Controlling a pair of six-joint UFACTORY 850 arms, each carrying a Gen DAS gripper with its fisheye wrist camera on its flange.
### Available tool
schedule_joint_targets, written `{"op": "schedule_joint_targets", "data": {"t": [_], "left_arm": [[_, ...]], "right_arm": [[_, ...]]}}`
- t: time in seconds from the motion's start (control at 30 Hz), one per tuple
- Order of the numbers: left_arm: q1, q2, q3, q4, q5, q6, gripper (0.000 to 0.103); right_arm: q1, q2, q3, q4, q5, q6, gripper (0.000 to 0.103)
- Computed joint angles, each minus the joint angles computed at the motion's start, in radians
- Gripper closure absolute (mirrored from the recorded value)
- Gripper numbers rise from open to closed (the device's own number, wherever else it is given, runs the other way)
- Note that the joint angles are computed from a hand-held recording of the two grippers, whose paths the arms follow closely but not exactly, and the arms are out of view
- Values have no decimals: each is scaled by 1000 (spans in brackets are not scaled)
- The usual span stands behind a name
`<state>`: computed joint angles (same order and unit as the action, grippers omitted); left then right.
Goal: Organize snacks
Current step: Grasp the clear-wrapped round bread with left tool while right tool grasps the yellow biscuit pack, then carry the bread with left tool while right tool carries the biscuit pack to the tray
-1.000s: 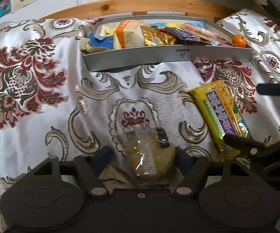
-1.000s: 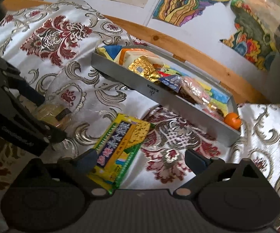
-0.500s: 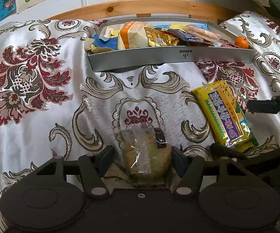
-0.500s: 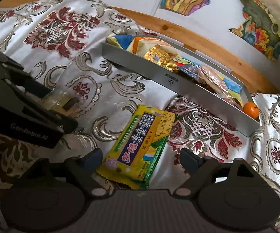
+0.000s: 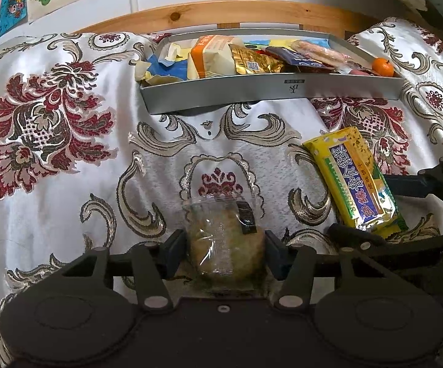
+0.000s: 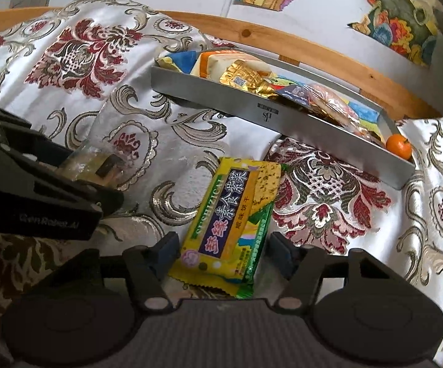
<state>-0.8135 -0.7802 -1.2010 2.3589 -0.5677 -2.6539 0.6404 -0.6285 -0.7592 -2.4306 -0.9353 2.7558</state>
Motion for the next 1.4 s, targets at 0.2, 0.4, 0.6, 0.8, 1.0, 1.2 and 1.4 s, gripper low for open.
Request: {"op": "schedule_joint_targets", "data": {"t": [0.2, 0.4, 0.6, 0.8, 1.0, 1.2, 1.4], "left_arm": [[-1, 2, 4, 4, -4, -3, 49], [-1, 7, 13, 23, -14, -26, 52], [-6, 11, 23, 45, -27, -51, 52], [-14, 29, 42, 97, -35, -105, 52], [-26, 50, 66, 142, -59, -140, 52], [-39, 83, 102, 163, -81, -173, 52], [-56, 123, 145, 183, -116, -200, 52]], "right_arm": [[-3, -3, -7, 5, 5, 10, 37], [-5, -3, -3, -4, 1, 36, 49], [7, 0, 0, 25, -5, 15, 52], [67, -9, -24, 209, -31, -199, 52], [88, 7, -11, 264, -38, -246, 54], [111, 31, 11, 312, -40, -298, 55], [141, 58, 37, 359, -60, -332, 55]]}}
